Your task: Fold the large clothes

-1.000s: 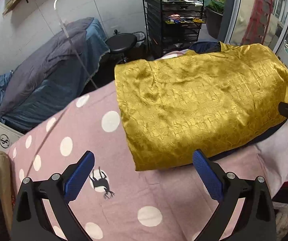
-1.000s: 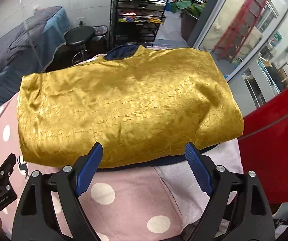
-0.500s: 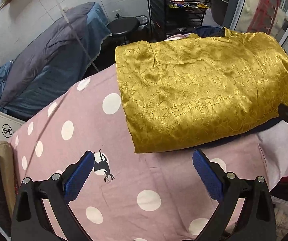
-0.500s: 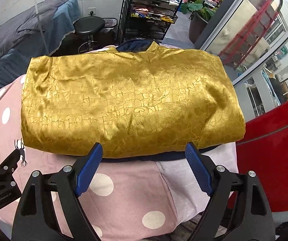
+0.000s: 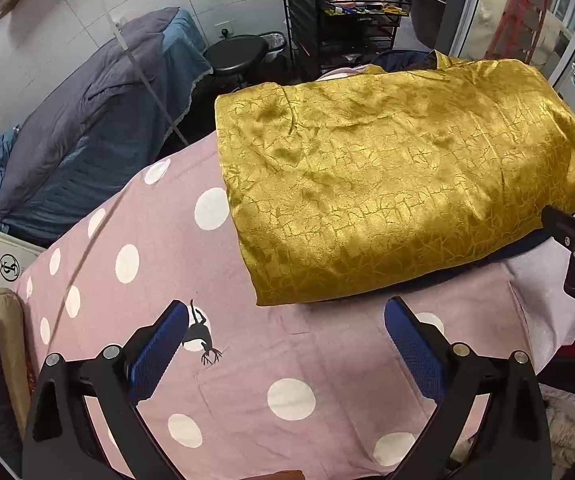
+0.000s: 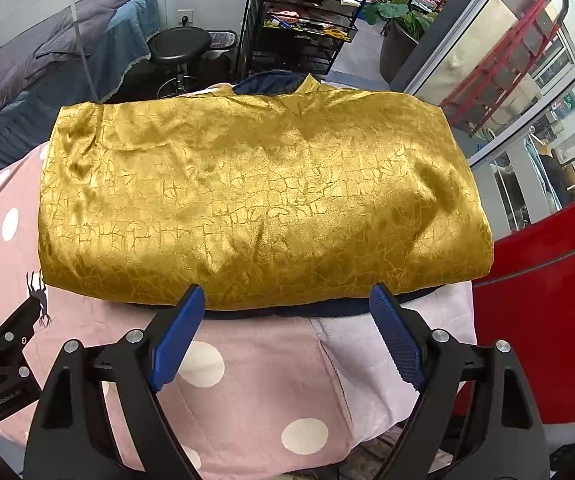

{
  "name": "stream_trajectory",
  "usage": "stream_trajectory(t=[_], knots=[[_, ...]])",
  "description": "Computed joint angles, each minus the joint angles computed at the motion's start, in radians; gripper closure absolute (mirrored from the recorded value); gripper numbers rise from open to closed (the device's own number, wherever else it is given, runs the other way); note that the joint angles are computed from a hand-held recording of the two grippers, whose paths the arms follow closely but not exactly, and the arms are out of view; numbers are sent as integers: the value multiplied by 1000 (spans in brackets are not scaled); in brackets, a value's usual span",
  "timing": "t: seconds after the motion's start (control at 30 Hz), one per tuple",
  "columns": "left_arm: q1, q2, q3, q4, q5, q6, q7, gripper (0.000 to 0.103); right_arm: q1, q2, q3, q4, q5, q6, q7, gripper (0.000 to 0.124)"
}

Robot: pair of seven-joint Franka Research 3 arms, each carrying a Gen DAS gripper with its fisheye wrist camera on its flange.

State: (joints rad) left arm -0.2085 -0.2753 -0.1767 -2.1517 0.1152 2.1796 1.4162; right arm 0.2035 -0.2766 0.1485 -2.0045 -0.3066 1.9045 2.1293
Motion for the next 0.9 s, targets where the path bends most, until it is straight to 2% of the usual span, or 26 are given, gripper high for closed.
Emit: stream_trajectory(t=[0.9], knots=[[-5,10,2,18,-37,-11,38,7,-3,1,2,0,-24,2,-6,40]])
